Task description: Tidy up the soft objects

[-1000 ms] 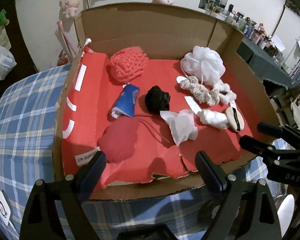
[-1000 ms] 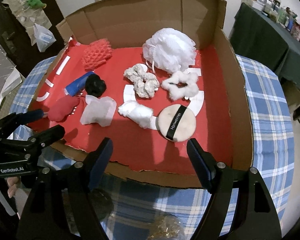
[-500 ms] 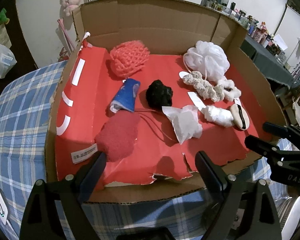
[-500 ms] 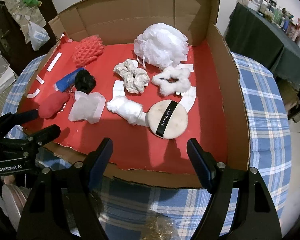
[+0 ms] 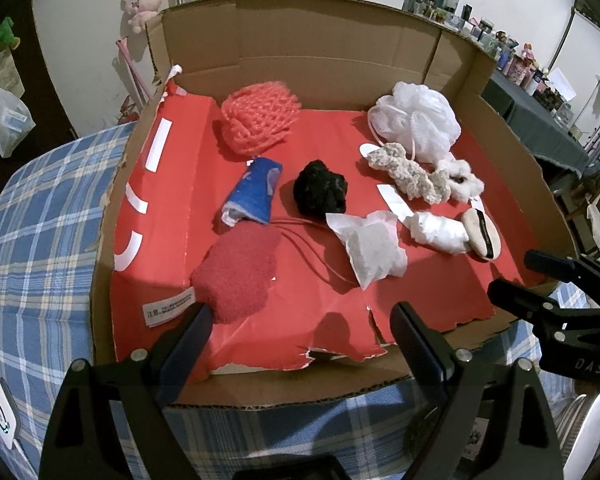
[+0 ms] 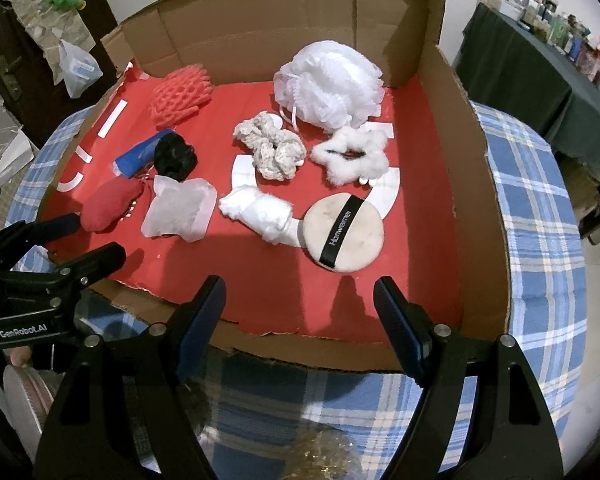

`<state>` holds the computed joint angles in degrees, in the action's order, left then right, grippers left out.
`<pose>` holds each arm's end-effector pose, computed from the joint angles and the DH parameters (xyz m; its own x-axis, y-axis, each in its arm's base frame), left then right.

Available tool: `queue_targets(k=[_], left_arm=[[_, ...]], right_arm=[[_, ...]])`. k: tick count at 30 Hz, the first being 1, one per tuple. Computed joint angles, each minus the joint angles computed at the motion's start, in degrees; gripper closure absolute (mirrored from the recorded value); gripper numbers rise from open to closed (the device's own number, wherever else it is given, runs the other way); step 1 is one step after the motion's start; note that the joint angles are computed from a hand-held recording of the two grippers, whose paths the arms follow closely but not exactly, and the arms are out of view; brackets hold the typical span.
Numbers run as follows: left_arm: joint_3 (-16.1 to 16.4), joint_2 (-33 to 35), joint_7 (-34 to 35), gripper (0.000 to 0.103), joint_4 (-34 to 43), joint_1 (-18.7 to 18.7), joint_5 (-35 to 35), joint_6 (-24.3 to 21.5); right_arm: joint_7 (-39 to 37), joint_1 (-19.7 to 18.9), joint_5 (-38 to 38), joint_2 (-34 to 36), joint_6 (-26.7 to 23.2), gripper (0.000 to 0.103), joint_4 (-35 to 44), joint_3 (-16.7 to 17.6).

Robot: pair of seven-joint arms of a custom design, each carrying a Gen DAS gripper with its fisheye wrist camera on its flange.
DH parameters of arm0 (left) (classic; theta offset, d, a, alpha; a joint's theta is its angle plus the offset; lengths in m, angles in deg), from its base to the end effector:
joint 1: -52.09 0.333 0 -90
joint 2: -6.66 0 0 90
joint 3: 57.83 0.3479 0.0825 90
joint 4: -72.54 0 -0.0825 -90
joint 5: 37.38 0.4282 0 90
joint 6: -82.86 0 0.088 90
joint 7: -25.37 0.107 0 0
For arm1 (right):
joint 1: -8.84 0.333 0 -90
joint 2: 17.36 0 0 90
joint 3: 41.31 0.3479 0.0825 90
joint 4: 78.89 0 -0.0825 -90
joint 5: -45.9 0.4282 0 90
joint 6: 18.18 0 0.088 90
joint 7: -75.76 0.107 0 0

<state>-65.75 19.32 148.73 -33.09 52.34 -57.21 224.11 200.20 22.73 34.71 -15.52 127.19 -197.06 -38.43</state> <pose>0.6900 -0.0861 0.4611 -0.4780 -0.8743 0.0847 -0.7943 0.3891 -0.4665 0.6035 0.1840 0.4762 -0.1490 -0.9840 -0.0974 -0.8822 0.1768 -0.4364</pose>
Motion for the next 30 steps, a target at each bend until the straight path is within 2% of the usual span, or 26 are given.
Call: queue_targets(k=[30], left_arm=[[0.11,-0.21,-0.53,0.011,-0.47,-0.04,0.29,0.92]], right_arm=[[1.34,0.01,-1.64,-0.36,0.51,0.027,-0.26,0.03]])
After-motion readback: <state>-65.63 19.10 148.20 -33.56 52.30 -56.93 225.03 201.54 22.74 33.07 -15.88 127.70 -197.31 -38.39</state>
